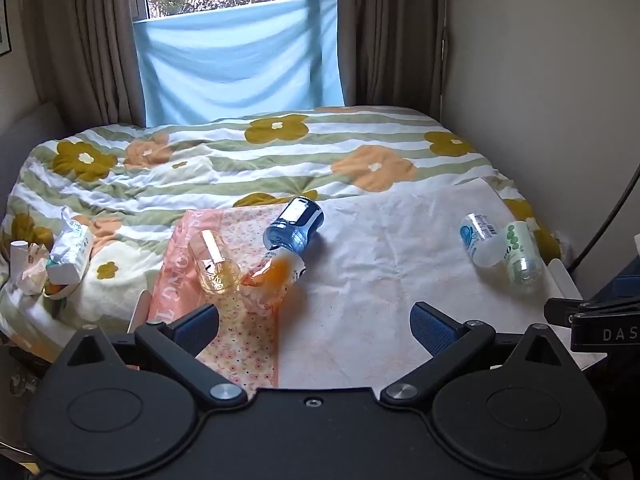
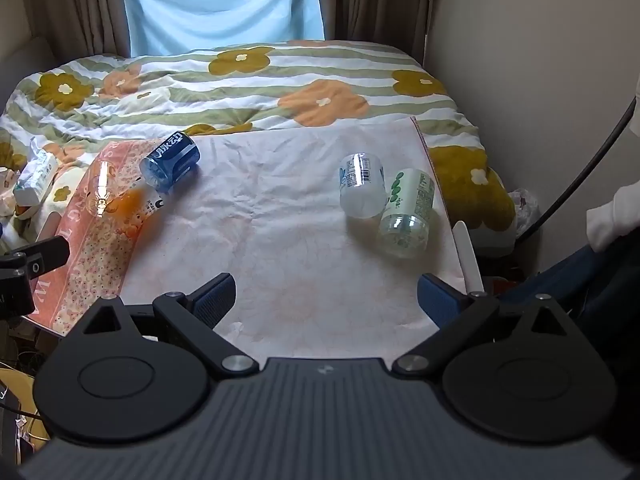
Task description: Flip cup upright
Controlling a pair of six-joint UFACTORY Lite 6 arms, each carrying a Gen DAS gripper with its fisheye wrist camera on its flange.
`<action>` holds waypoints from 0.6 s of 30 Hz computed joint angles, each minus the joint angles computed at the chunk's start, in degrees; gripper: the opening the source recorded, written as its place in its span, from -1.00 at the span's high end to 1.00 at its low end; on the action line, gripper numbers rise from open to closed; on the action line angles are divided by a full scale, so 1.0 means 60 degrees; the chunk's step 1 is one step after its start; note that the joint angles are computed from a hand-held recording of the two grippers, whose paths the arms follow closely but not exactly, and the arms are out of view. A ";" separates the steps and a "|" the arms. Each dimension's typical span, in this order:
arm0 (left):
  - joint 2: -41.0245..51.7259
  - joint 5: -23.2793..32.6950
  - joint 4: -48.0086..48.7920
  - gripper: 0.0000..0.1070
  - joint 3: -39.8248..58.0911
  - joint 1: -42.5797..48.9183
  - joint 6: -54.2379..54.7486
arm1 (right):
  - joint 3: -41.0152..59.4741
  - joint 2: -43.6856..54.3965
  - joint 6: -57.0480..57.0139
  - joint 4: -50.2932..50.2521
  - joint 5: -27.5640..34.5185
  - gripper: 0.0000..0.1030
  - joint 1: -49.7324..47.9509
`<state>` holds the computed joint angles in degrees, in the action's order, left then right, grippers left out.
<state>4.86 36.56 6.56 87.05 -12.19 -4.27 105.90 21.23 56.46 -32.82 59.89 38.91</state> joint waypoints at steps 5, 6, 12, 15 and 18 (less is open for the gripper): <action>0.0318 0.0414 -0.0432 -0.93 0.0705 0.0217 0.0371 | -0.0007 -0.0008 0.0021 -0.0014 0.0000 -1.00 0.0003; 0.0388 0.0484 -0.0507 -0.93 0.0836 0.0247 0.0435 | -0.0005 -0.0006 0.0024 -0.0006 -0.0005 -1.00 0.0002; 0.0128 0.0222 -0.0466 -0.93 0.0424 0.0240 0.0394 | 0.0006 -0.0007 -0.0004 0.0002 -0.0035 -1.00 -0.0005; 0.0028 0.0053 -0.0169 -0.93 0.0196 0.0104 0.0056 | 0.0005 -0.0016 0.0017 0.0006 -0.0032 -1.00 -0.0006; 0.0009 0.0134 -0.0324 -0.93 0.0281 0.0221 0.0267 | 0.0010 0.0000 0.0016 -0.0005 -0.0047 -1.00 -0.0005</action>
